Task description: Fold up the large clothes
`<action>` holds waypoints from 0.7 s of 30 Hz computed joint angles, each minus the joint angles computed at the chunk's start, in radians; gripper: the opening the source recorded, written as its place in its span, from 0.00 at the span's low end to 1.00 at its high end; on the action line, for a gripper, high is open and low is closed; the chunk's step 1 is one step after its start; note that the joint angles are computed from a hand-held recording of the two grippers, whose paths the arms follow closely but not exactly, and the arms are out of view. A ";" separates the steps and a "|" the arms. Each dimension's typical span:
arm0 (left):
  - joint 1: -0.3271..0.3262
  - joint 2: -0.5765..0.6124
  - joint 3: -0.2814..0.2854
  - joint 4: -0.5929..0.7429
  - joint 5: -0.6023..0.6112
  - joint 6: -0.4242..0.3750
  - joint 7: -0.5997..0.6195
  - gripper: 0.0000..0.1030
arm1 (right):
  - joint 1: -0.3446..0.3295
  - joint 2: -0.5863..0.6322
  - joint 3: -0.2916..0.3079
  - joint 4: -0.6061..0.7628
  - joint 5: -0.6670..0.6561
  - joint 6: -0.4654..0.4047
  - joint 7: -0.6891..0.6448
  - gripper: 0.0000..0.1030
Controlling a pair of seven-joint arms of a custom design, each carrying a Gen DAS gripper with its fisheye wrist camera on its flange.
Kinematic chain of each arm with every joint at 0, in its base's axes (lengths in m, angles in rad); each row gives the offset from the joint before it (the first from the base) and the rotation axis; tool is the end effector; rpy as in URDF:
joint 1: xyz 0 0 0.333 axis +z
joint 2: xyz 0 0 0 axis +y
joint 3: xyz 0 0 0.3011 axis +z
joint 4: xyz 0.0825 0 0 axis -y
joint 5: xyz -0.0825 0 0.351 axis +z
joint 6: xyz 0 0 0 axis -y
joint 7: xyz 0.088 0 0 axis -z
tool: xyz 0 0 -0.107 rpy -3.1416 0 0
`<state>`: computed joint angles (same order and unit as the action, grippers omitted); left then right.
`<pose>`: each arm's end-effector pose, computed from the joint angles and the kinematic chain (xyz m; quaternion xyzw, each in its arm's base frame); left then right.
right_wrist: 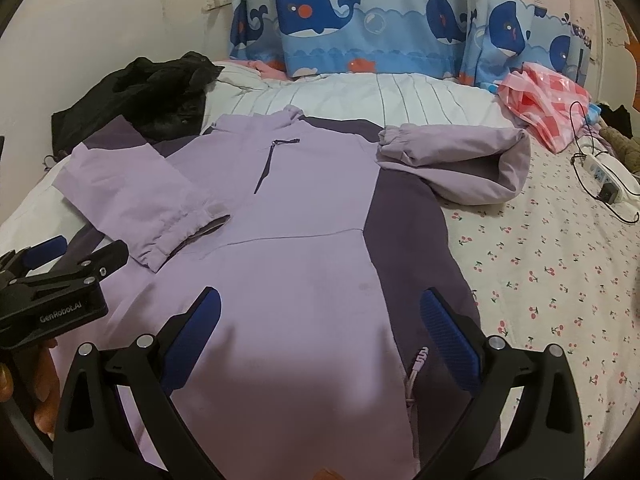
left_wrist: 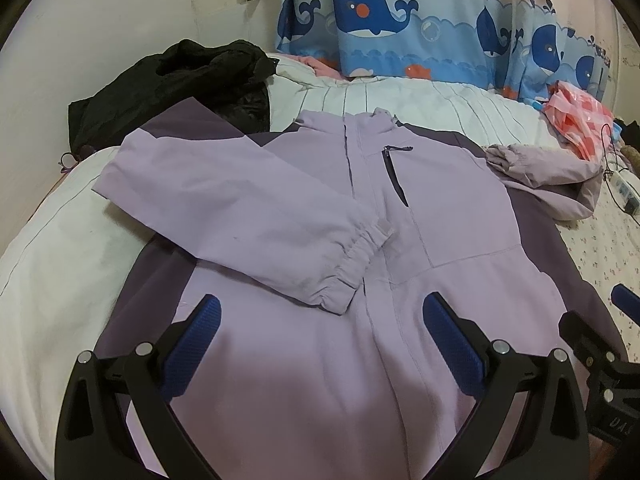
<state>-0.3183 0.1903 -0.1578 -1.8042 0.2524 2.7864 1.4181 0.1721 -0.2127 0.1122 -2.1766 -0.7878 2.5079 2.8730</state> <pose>0.5572 -0.2914 0.5318 -0.4662 0.7932 -0.3099 0.2397 0.4803 0.1497 0.5376 -0.4717 0.7875 -0.3107 0.2467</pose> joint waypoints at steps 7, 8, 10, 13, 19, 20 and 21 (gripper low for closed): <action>0.000 -0.004 -0.004 -0.010 -0.008 0.005 0.015 0.94 | 0.001 0.001 0.003 0.010 0.002 -0.043 0.002 0.93; 0.000 -0.003 -0.005 -0.009 -0.010 0.002 0.018 0.94 | 0.001 0.001 0.003 0.011 0.001 -0.047 0.002 0.93; 0.001 0.000 -0.007 -0.004 -0.017 -0.004 0.024 0.94 | 0.002 -0.001 0.001 0.009 0.000 -0.048 0.002 0.93; -0.001 0.002 -0.007 0.000 -0.019 -0.008 0.027 0.94 | 0.003 -0.001 0.001 0.010 0.000 -0.049 0.002 0.93; -0.002 0.002 -0.006 -0.002 -0.021 -0.006 0.029 0.94 | 0.002 -0.004 -0.001 0.007 0.002 -0.046 0.001 0.93; -0.003 0.002 -0.005 -0.002 -0.021 -0.006 0.028 0.94 | 0.002 -0.004 -0.001 0.006 0.003 -0.045 0.000 0.93; -0.003 0.002 -0.005 -0.002 -0.021 -0.006 0.028 0.94 | 0.002 -0.004 -0.001 0.006 0.003 -0.045 -0.001 0.93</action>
<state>-0.3212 0.1927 -0.1631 -1.8064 0.2315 2.7807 1.4461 0.1739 -0.2166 0.1113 -2.1705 -0.7850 2.4634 2.8724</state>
